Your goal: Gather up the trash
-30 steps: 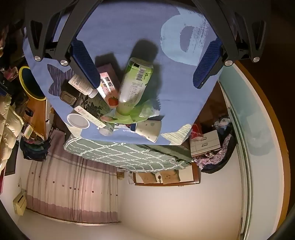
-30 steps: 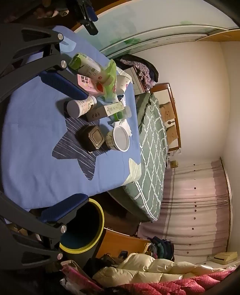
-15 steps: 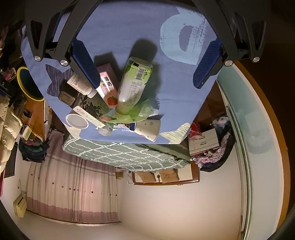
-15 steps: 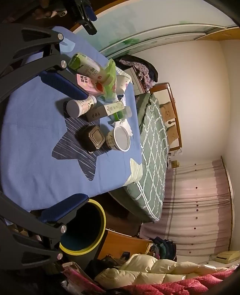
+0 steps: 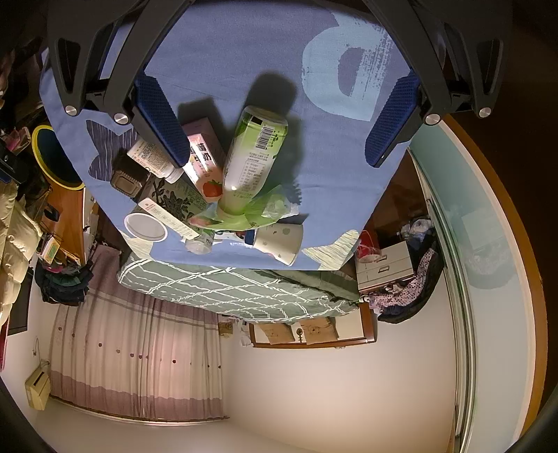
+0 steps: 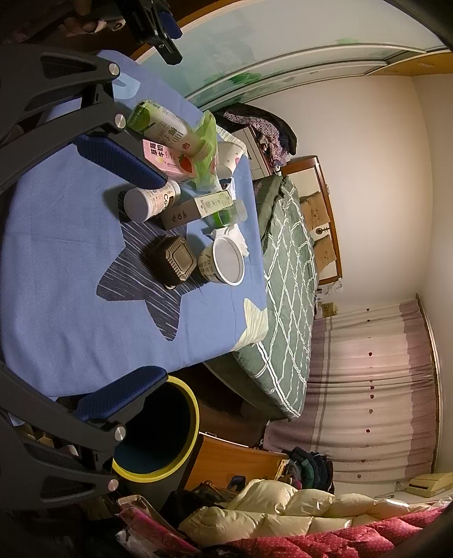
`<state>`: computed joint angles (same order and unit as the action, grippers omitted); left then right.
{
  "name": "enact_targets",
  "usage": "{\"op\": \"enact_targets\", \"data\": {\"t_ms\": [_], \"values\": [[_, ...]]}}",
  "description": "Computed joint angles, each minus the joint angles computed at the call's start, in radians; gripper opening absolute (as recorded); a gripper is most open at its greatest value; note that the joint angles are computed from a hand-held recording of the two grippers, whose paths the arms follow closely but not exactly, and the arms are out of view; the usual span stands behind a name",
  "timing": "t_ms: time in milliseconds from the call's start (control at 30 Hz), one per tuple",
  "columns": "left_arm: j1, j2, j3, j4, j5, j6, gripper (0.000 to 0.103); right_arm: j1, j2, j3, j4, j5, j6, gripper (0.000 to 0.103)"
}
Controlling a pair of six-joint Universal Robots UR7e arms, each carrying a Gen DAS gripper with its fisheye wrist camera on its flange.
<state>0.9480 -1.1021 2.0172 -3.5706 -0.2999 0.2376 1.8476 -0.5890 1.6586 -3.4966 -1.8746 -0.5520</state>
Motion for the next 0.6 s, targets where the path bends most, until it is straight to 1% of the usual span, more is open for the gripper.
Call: {"op": "enact_targets", "data": {"t_ms": [600], "values": [[0.001, 0.001, -0.001, 0.008, 0.001, -0.006, 0.099, -0.003, -0.002, -0.003, 0.008, 0.002, 0.005, 0.097]]}}
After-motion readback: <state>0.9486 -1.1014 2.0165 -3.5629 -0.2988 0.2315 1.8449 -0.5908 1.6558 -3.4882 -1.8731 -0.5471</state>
